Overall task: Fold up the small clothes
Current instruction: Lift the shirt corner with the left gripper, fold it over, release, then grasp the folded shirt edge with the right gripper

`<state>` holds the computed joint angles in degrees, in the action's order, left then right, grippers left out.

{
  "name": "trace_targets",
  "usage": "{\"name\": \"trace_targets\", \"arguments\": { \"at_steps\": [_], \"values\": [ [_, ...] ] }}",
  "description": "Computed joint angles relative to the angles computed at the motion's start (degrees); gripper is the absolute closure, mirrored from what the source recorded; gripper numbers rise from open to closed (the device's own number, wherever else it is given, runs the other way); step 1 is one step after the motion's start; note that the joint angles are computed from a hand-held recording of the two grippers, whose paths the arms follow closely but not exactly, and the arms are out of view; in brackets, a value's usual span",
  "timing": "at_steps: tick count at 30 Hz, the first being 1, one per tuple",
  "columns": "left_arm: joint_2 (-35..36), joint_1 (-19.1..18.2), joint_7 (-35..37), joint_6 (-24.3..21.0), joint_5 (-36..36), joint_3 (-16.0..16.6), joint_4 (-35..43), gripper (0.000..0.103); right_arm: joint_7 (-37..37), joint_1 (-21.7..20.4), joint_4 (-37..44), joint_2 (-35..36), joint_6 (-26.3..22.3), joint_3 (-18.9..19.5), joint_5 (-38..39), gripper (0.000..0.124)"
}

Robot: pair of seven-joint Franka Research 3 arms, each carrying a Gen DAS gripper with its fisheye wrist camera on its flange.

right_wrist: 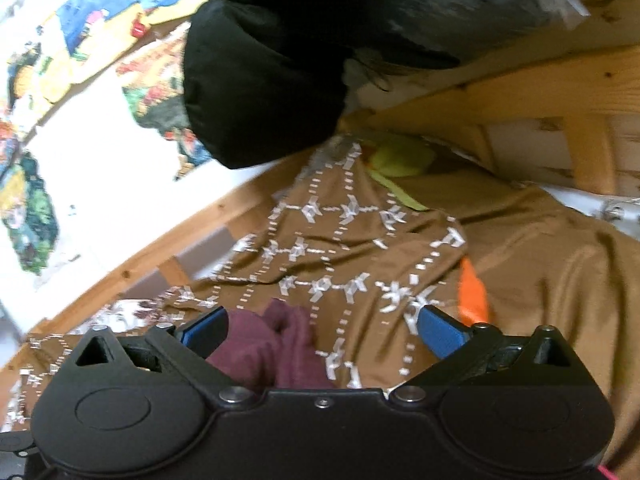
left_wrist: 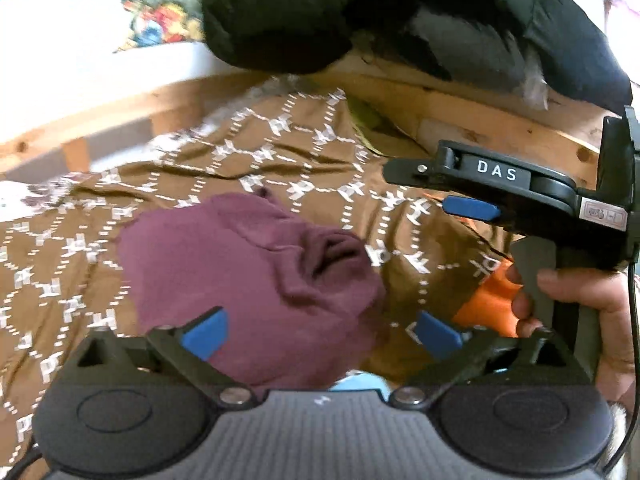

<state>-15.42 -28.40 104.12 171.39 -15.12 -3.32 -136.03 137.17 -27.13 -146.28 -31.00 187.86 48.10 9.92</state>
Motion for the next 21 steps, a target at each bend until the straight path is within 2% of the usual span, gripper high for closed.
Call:
{"name": "trace_targets", "arguments": {
  "at_steps": [3,5,6,8,11,12,13,14,15,18,21],
  "values": [
    [-1.1,5.4,-4.6,-1.3,5.8,-3.0,-1.6,0.001,-1.7,1.5,0.5,2.8,3.3,-0.7,0.1,0.028],
    [-1.5,8.9,-9.5,-0.4,10.0,-5.0,-3.1,0.007,-3.9,4.6,1.0,5.8,5.5,-2.7,0.4,0.033],
    [-1.7,8.3,-10.1,0.1,9.8,-4.0,-3.9,0.01,-5.0,6.6,1.5,7.4,6.0,-4.0,0.4,0.034],
    [-2.1,4.1,-8.3,0.9,5.9,0.5,-5.1,0.018,-7.1,9.6,2.4,9.9,6.4,-5.9,0.4,0.046],
    [-2.2,-3.4,-1.9,1.7,-2.1,7.8,-5.9,0.018,-10.6,13.0,4.8,13.7,4.8,-7.7,0.0,0.065],
    [-2.3,-4.9,0.2,1.9,-4.1,9.2,-6.1,0.018,-11.8,13.9,5.8,14.8,3.5,-8.2,0.0,0.07],
    [-2.5,-6.2,2.4,2.1,-5.9,10.4,-6.2,0.018,-12.9,12.9,6.9,15.3,1.4,-6.9,0.1,0.084],
    [-2.7,-7.5,4.6,2.4,-7.9,11.6,-6.3,0.018,-13.2,9.9,7.9,15.2,-1.2,-3.8,-0.4,0.1],
    [-3.0,-9.4,7.1,2.6,-10.4,13.4,-6.4,0.018,-12.2,7.4,8.1,14.5,-2.4,-1.5,-1.6,0.106],
    [-3.8,-15.3,14.8,1.8,-19.5,18.9,-5.8,0.018,-9.0,1.5,8.3,12.4,-2.9,3.9,-5.3,0.11],
    [-4.1,-18.7,20.8,0.8,-27.1,22.0,-4.9,0.018,-5.4,-4.7,7.5,6.4,-3.0,9.0,-7.9,0.112]
  ]
}}
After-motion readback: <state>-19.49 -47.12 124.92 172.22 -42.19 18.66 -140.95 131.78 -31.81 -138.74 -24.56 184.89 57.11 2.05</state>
